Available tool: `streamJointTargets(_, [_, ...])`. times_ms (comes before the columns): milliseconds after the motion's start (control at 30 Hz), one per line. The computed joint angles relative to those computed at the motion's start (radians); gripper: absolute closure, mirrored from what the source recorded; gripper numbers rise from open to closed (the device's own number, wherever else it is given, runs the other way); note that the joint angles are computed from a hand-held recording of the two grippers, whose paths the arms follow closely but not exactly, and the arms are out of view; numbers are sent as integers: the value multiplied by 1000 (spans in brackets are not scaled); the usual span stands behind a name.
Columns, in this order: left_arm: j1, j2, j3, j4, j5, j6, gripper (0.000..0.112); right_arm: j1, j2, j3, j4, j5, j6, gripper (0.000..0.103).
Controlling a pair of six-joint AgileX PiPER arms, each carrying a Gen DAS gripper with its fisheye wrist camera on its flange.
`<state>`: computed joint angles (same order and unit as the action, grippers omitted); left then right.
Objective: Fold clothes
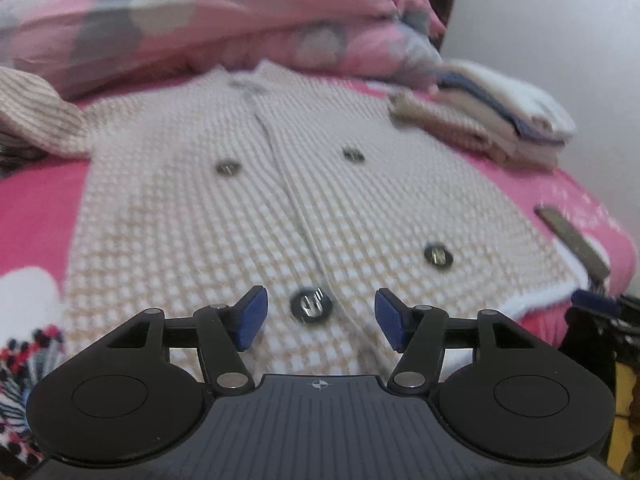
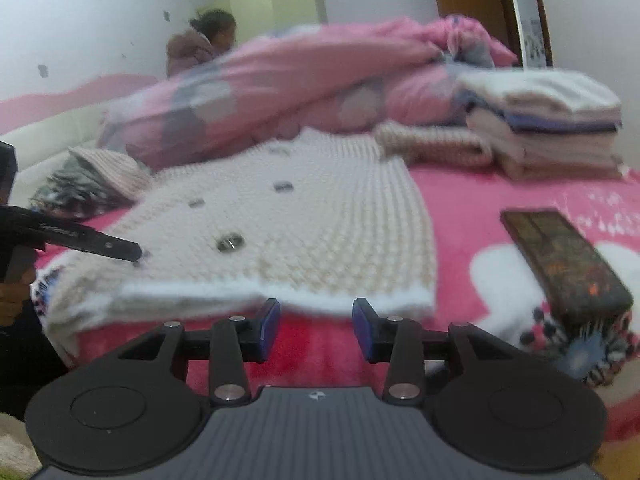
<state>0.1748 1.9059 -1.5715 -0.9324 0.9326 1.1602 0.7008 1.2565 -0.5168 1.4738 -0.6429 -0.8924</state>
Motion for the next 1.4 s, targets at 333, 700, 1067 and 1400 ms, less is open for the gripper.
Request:
streamJointTargets(333, [-66,48,-28,18,-134,-91,12,-121,436,-390,-91,-43,-70,27])
streamJointTargets(700, [-96,53,46,70,-235,-98,9,-78,561,-392,-160,-154,87,0])
streamJointTargets(1067, [-103,56,38,90,-237,-128,9,-41,578,-391,-146,-223,125,0])
streamJointTargets(1400, [-104,63,17,115,-224,-171,9,-31,582,-416,-77,-229,92,0])
